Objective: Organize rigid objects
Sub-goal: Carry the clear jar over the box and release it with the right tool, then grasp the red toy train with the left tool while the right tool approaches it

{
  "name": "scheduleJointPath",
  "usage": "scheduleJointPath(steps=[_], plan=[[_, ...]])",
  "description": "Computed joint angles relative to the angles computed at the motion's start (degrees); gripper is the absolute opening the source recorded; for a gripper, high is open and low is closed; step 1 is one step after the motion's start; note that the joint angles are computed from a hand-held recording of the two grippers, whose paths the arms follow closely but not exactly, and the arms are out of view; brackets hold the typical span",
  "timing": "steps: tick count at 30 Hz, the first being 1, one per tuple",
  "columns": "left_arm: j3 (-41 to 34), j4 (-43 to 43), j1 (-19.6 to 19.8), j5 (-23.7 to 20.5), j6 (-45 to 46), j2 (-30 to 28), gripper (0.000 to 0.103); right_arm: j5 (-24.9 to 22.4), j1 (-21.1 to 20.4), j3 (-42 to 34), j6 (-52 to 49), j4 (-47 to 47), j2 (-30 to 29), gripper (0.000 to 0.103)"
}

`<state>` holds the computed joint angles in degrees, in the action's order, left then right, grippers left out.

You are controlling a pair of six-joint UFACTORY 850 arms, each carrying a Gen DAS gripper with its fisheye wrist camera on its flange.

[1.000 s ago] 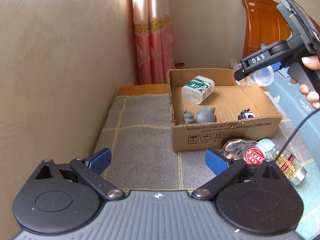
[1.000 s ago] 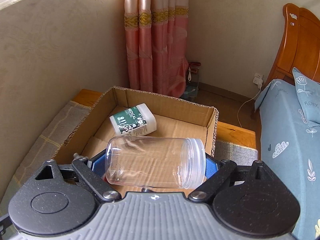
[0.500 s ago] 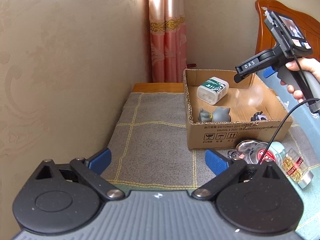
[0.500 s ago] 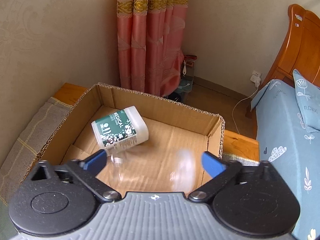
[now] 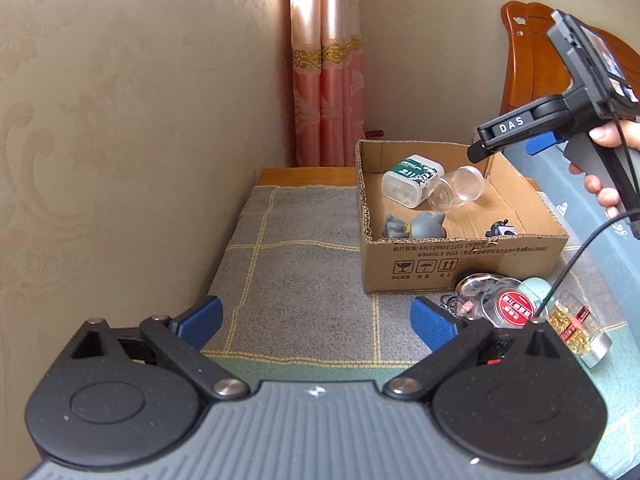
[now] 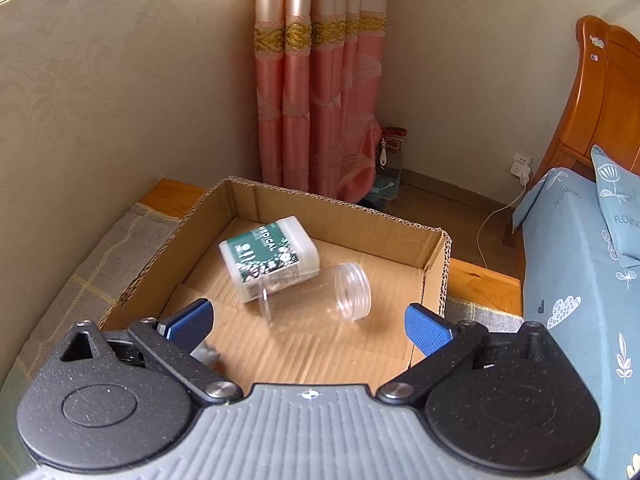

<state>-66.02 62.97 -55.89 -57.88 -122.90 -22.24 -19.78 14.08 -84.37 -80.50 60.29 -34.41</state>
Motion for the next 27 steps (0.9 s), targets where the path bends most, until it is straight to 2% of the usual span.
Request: scheduleJointPath(steps=[11,18,23,27], plan=[[-0.6,0.6,-1.4,0.1,0.4,-0.6,0.100,-4.3,-4.0,15.9,-26.9,24.6,10.7,0.103],[-1.4,1.0,-1.7,1.3,1.2,-1.5,0.100,-8.9,-8.3,24.9,-38.5,34.3,14.5,0.103],[-2.1,0.8,-1.4,3.3,3.1,-2.7,0.100,-6.7,-9.9,31.2,-50.8,46.3,15.0,0.103],[-2.1,2.2,-0.8,7.4,5.3,-3.7,0.100,-6.9,-11.4,35.4,-57.9,53.2,15.5,0.103]])
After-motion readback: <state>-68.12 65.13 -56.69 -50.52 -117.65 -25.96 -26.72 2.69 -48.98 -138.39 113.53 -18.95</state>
